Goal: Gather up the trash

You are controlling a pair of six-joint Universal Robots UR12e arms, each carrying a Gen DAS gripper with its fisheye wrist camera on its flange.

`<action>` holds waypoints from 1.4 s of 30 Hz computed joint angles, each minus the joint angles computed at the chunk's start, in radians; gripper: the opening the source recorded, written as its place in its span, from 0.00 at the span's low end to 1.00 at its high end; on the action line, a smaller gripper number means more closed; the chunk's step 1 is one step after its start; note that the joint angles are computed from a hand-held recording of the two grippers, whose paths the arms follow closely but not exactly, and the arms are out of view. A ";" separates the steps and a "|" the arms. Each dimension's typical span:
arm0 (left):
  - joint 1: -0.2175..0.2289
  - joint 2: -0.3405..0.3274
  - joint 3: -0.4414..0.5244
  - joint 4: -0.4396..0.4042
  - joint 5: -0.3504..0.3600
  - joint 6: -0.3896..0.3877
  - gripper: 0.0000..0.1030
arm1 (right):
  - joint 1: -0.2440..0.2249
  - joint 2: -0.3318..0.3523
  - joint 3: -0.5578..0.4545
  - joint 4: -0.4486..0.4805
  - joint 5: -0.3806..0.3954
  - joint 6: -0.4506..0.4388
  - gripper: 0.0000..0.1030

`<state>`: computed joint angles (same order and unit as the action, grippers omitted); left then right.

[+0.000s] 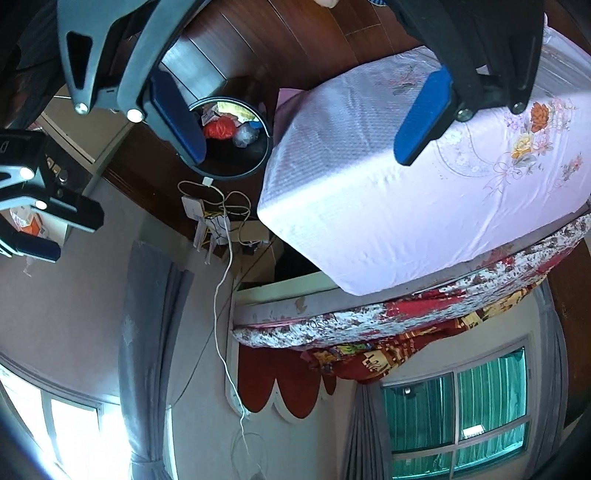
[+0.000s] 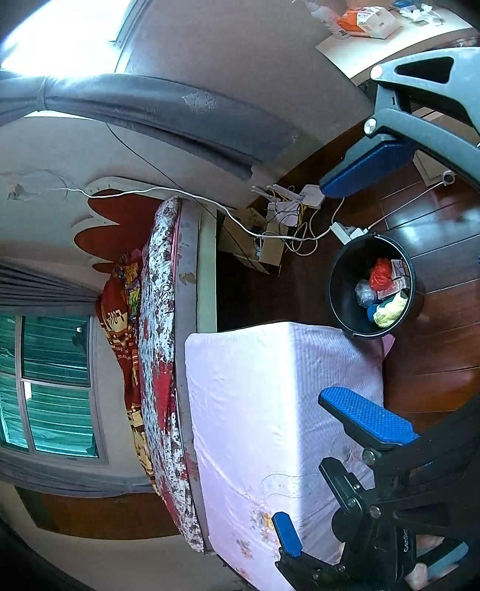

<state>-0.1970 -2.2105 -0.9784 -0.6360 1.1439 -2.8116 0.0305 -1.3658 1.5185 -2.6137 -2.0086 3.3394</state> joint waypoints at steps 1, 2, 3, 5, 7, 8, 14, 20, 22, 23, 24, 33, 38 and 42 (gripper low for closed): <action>0.000 -0.001 0.000 0.002 -0.001 -0.002 0.99 | 0.000 -0.001 0.000 0.002 0.001 0.003 1.00; 0.000 -0.003 0.004 0.000 -0.004 -0.003 0.99 | 0.000 0.000 0.001 0.000 0.002 0.004 1.00; 0.000 0.000 0.000 0.004 -0.003 -0.005 0.99 | -0.001 -0.001 0.002 -0.002 0.003 0.007 1.00; 0.000 0.000 0.002 0.003 -0.005 -0.005 0.99 | -0.004 -0.002 0.004 -0.001 0.009 0.012 1.00; 0.000 0.005 -0.006 0.013 -0.004 -0.005 0.99 | -0.005 -0.004 0.006 -0.001 0.006 0.013 1.00; -0.001 0.007 -0.010 0.016 -0.006 -0.003 0.99 | -0.005 -0.005 0.007 -0.002 0.006 0.014 1.00; -0.002 0.010 -0.013 0.016 -0.006 0.006 0.99 | -0.004 -0.008 0.012 0.001 0.005 0.022 1.00; -0.004 0.011 -0.014 0.017 -0.006 0.004 0.99 | -0.005 -0.011 0.016 0.002 0.005 0.027 1.00; -0.004 0.012 -0.015 0.017 -0.007 0.007 0.99 | -0.005 -0.011 0.017 0.000 0.004 0.027 1.00; -0.005 0.013 -0.016 0.018 -0.005 0.008 0.99 | -0.005 -0.011 0.017 0.000 0.004 0.027 1.00; -0.005 0.013 -0.014 0.016 -0.004 0.009 0.99 | -0.006 -0.011 0.017 0.001 0.006 0.027 1.00; -0.006 0.013 -0.014 0.019 -0.003 0.007 0.99 | -0.005 -0.011 0.016 0.003 0.003 0.030 1.00; -0.006 0.013 -0.013 0.018 -0.006 0.010 0.99 | -0.004 -0.008 0.012 0.008 0.000 0.032 1.00; -0.007 0.010 -0.005 0.013 -0.004 0.009 0.99 | -0.002 -0.006 0.010 0.009 -0.002 0.034 1.00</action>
